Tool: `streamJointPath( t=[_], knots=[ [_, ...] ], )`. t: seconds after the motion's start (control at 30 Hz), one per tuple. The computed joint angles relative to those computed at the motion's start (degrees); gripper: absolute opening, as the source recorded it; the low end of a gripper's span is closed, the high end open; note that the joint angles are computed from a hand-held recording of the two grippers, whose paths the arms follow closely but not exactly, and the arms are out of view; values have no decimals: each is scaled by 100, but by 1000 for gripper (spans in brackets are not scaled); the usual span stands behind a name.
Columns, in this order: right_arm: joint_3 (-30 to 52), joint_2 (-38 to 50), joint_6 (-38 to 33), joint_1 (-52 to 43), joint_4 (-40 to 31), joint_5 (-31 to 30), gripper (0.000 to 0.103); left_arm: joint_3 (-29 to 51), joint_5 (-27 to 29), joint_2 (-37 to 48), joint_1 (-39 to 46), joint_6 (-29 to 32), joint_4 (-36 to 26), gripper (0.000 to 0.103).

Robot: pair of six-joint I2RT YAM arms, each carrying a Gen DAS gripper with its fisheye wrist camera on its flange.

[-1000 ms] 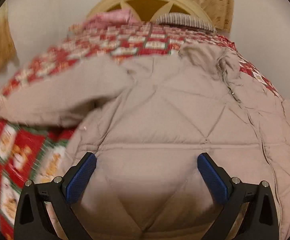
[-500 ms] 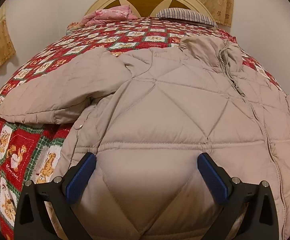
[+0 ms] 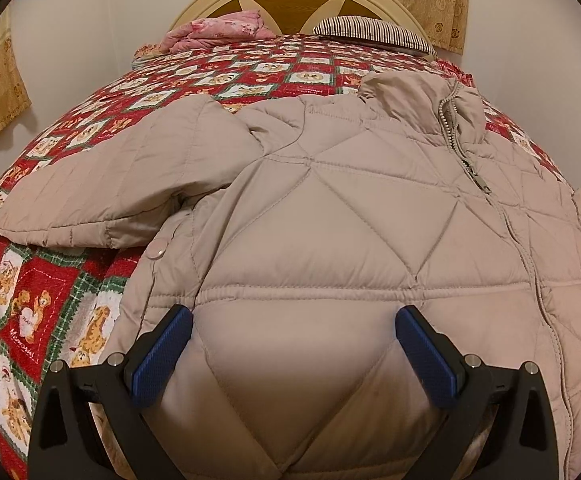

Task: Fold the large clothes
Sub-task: 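Grasp the jacket sleeve with the right gripper and lift it, then fold the held sleeve across the jacket front with the right gripper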

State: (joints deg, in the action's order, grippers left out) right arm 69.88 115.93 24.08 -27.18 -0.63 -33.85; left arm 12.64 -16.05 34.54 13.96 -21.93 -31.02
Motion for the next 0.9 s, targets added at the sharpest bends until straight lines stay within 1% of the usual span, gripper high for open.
streamJointPath(
  t=[0.07,0.2,0.33,0.4,0.43,0.47,0.57,0.67,0.7,0.77,0.83,0.9],
  knots=[
    [-55,-230,-170,-14,71,-181,9,-6,50,16,52,32,43,102],
    [-330,-1116,-430,79,-145,-616,9,-27,116,-4,102,47,70,102],
    [-668,-2120,-731,539,-455,-807,9,-53,196,-100,172,74,38,102],
    [-895,-2785,-887,1079,-678,-818,9,-64,237,-157,202,79,17,102],
    [-950,-2923,-910,1283,-681,-793,9,-75,289,-232,257,112,-21,102],
    [-1106,-3279,-957,1672,-718,-808,9,-81,316,-263,281,122,-31,102],
    [-1304,-3677,-887,2734,-716,-543,9,-97,461,-376,419,185,-59,102],
    [-1368,-3532,-722,3880,-555,-304,9,-127,619,-474,565,250,-58,102],
    [-1367,-3363,-615,4387,-436,-148,9,-132,666,-483,606,268,-42,102],
    [-1298,-2962,-508,5049,-196,11,9,-157,818,-567,753,328,-41,102],
    [-1329,-2649,-447,5449,30,-24,9,-179,974,-669,909,388,-59,102],
    [-1072,-1995,-278,5958,222,-142,9,-199,1107,-767,1037,431,-85,102]
  ],
)
